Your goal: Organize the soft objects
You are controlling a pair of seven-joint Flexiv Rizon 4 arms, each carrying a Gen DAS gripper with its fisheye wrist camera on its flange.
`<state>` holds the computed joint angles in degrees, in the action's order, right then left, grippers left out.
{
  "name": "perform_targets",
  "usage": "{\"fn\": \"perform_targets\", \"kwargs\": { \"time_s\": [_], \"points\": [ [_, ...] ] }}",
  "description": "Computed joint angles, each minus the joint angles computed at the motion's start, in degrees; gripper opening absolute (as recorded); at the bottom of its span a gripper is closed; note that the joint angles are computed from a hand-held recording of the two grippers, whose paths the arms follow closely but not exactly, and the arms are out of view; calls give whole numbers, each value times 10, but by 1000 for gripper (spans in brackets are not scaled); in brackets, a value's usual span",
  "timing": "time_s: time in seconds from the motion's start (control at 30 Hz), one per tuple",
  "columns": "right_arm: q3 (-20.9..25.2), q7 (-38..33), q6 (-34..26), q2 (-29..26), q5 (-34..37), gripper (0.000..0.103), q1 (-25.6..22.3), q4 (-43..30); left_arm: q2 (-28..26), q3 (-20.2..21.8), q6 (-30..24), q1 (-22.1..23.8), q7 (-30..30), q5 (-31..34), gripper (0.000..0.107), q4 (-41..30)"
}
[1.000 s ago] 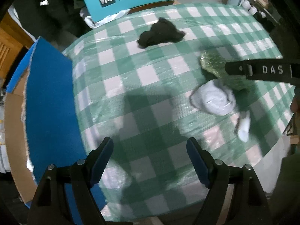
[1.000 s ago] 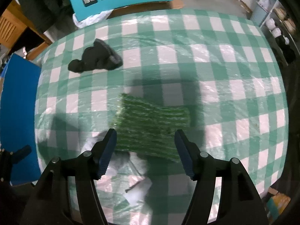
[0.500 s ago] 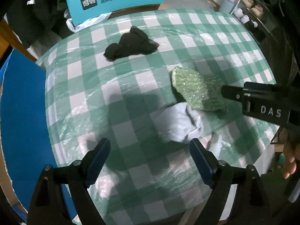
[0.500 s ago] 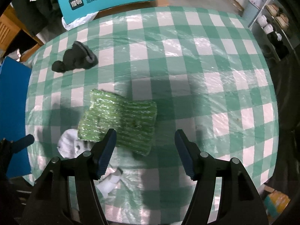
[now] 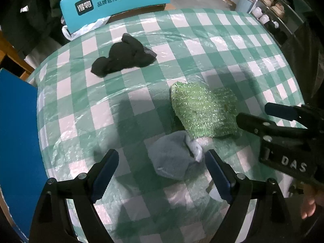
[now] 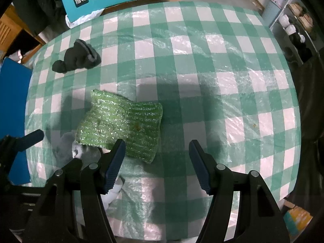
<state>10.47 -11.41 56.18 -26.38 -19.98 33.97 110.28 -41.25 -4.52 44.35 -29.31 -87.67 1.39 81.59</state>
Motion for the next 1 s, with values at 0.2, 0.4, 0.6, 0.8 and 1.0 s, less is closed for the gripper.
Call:
{"fn": "perform_targets", "kwargs": {
  "time_s": [0.2,0.4,0.6,0.8,1.0],
  "points": [
    [-1,3,1,-2,2,66,-1,0,-16,0,1,-3,3,4,88,-12],
    [-2,3,3,-5,4,66,-2,-1,-21,-10,4,8,18,-13,61,-10],
    [0,-12,7,-26,11,67,-3,-23,-18,-12,1,16,33,-28,43,-4],
    [-7,-25,24,-53,10,67,4,-51,-12,-10,1,27,41,-36,40,8],
    [-13,-46,0,-83,8,67,12,-95,-3,6,5,29,30,-19,40,16]
  ]
}}
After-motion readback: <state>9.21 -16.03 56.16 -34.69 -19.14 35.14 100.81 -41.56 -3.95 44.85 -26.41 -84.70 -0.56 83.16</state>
